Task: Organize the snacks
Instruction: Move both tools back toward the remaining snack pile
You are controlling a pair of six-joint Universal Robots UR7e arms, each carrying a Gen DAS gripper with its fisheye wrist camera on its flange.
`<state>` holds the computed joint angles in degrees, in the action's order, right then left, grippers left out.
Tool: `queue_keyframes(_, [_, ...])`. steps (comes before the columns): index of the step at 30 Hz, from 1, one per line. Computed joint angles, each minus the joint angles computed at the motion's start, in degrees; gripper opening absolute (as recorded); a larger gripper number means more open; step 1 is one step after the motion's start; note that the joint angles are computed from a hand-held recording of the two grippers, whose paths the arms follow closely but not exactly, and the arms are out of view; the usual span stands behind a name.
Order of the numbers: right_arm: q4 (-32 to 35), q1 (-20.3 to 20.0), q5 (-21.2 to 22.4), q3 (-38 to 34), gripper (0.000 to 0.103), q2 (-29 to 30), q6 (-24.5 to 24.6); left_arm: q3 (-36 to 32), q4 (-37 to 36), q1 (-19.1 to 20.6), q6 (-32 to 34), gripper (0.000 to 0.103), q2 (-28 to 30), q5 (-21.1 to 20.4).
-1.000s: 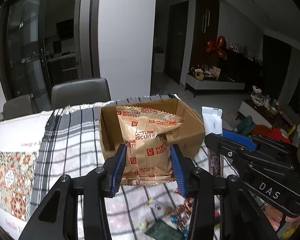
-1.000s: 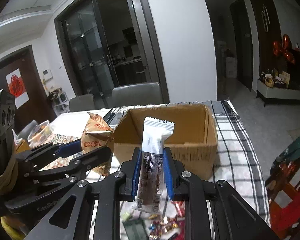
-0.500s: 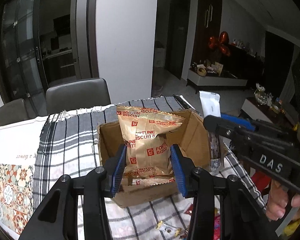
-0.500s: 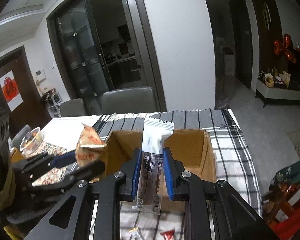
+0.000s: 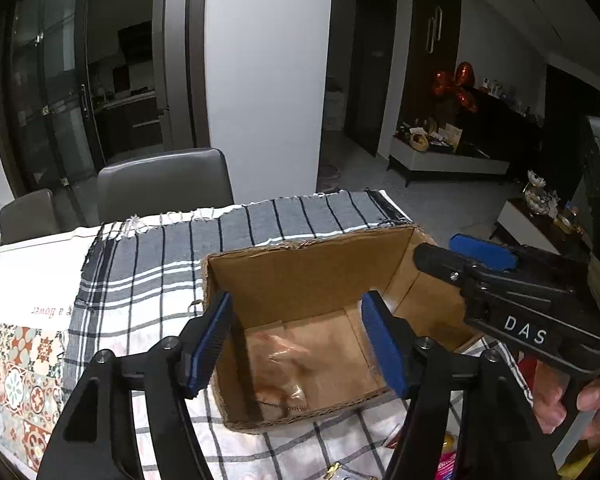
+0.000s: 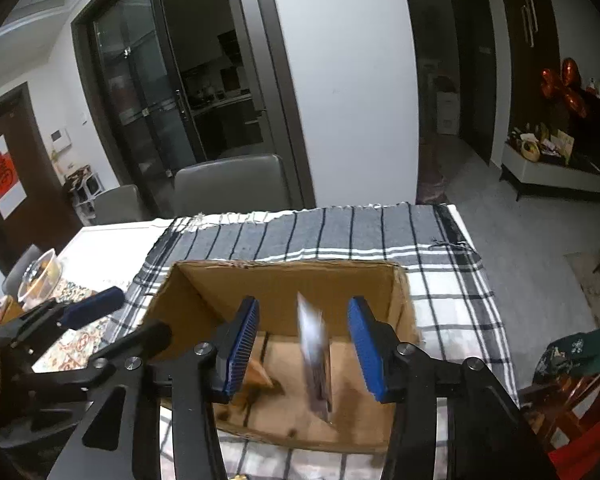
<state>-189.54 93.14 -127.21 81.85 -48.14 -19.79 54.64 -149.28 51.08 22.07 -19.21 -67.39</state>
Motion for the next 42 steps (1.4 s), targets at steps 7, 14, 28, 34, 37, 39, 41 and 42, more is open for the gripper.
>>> queue_keyframes(7, [-4.8,1.5,-0.5,5.8,0.048,-2.2,-1.6,9.1,-6.9,-0.7,1.2,0.072,-5.0,0.5])
queue_keyframes(14, [-12.9,4.0,-2.5,12.2,0.048,-3.8,-4.3,19.9,-14.8,-1.7,3.1,0.072,-11.4,-0.9])
queue_keyframes(28, [-25.0,5.9,-3.1,26.4,0.048,-6.9,-1.0,37.1,-23.5,-3.4,5.5,0.072,-19.9,-3.4])
queue_keyframes(34, [-28.0,6.0,-4.9,31.2,0.048,-7.5,1.8,42.1,-25.6,-3.7,8.2,0.072,-21.2,-4.5])
queue_keyframes(37, [-28.6,5.9,-5.8,32.8,0.048,-7.4,3.0,43.9,-26.0,-3.5,8.2,0.072,-21.5,-5.0])
queue_keyframes(39, [-28.8,5.5,-5.7,34.0,0.048,-7.3,3.9,45.1,-25.7,-3.3,8.3,0.071,-21.6,-5.4])
queue_keyframes(41, [-28.2,5.0,-5.4,35.0,0.048,-7.4,4.9,45.9,-25.3,-3.0,8.6,0.07,-21.5,-5.7])
queue_keyframes(42, [-28.3,4.8,-5.3,35.7,0.048,-7.3,5.4,46.5,-25.4,-3.0,8.6,0.067,-21.5,-5.7])
